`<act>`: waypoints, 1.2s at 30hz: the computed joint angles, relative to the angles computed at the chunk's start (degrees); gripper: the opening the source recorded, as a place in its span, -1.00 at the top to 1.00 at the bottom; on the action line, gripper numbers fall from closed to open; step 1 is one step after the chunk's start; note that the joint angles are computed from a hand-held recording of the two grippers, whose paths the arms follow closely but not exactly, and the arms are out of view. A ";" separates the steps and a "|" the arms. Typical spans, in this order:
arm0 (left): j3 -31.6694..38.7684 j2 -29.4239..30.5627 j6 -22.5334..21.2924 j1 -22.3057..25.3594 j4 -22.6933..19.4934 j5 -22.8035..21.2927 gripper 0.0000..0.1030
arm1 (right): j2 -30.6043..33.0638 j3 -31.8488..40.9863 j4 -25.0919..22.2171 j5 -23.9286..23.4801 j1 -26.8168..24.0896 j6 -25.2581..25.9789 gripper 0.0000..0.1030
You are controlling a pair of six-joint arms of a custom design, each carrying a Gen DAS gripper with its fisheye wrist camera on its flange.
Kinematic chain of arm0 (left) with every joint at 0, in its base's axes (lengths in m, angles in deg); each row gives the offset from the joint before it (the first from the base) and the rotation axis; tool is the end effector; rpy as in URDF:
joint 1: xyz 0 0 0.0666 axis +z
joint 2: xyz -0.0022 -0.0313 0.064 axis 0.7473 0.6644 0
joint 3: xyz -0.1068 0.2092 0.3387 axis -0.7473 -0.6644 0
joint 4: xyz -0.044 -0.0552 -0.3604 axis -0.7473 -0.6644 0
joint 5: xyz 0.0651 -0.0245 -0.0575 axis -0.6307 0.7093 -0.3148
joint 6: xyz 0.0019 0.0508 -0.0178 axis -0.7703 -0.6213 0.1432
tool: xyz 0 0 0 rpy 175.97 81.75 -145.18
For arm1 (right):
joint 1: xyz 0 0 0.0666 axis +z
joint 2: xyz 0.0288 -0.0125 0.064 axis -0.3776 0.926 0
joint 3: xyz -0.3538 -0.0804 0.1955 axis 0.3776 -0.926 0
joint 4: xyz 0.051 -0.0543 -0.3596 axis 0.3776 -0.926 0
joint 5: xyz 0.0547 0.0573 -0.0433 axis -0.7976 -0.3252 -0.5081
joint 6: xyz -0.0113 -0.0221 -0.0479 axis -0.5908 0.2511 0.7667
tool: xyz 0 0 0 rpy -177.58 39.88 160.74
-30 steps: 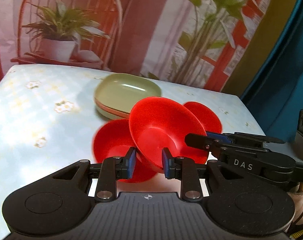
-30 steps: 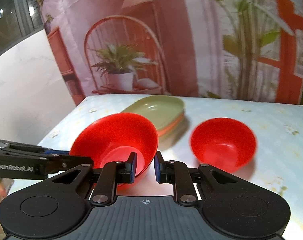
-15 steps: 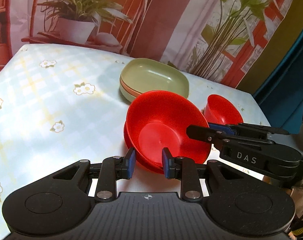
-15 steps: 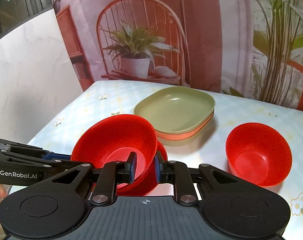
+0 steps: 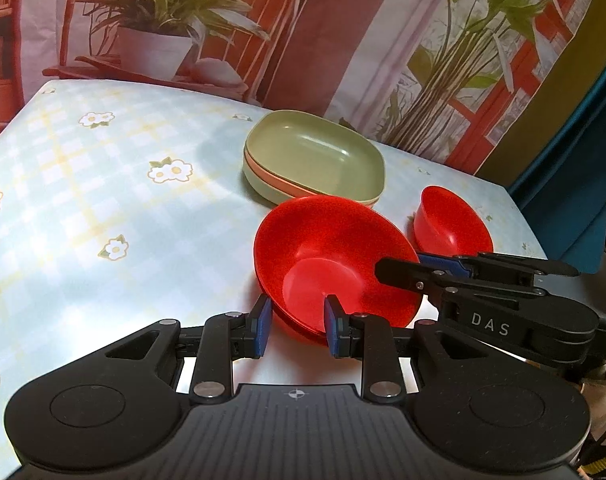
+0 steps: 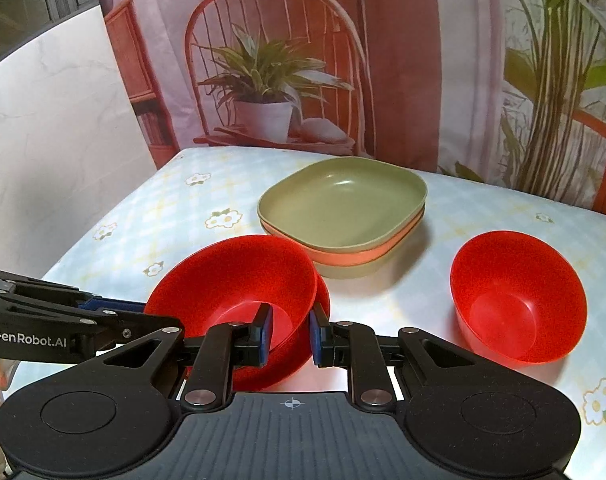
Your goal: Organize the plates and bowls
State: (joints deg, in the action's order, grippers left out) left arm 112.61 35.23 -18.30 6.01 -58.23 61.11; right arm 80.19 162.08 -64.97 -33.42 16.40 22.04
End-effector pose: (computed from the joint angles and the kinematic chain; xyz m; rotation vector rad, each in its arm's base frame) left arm 0.3415 -0.2952 0.3862 -0.3630 2.4079 -0.3150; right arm 0.4620 0.3731 0.4182 -0.5879 2.3057 0.5712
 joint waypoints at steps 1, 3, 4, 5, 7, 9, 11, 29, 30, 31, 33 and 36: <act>0.12 0.09 0.07 -0.05 -0.30 -0.14 0.44 | -0.03 -0.06 -0.09 -0.05 -0.05 0.03 0.63; 0.39 0.27 0.46 -0.18 -1.00 -0.77 0.41 | 0.00 -0.08 -0.19 -0.04 -0.15 0.06 0.62; 0.56 0.32 0.74 -0.23 -1.32 -1.05 0.40 | -0.09 -0.21 -0.12 -0.02 -0.18 0.07 0.61; 0.71 0.36 0.96 -0.23 -1.70 -1.28 0.38 | -0.19 -0.30 -0.18 0.19 -0.16 0.11 0.60; 1.10 0.44 1.47 -0.26 -2.65 -1.90 0.30 | -0.52 -0.67 -0.06 0.68 -0.13 0.24 0.52; 1.58 0.47 1.89 -0.46 -3.79 -3.03 0.23 | -1.13 -1.47 0.59 1.01 -0.20 0.32 0.51; 2.04 0.42 2.15 -0.61 -4.71 -4.12 0.21 | -1.77 -2.23 1.24 1.47 -0.36 0.29 0.51; 15.56 8.75 -11.29 -0.76 -4.99 -7.13 0.17 | -6.98 -10.46 7.46 9.46 -6.60 -2.36 0.48; 16.67 9.68 -12.29 -0.64 -4.34 -6.68 0.17 | -7.09 -10.82 7.82 9.78 -7.04 -2.41 0.46; 17.66 10.57 -13.12 -0.50 -3.60 -6.27 0.17 | -7.23 -11.24 8.13 10.15 -7.44 -2.44 0.46; 19.67 12.41 -14.33 -0.18 -2.72 -5.50 0.17 | -7.42 -12.13 9.07 10.76 -8.32 -2.32 0.43; 22.88 15.57 -15.54 0.38 -1.64 -4.18 0.12 | -7.45 -13.07 10.14 11.70 -9.54 -2.00 0.41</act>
State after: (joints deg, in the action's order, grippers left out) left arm 135.49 50.81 -33.84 6.39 -59.86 56.93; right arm 72.74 149.01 -54.83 -21.72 6.86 20.03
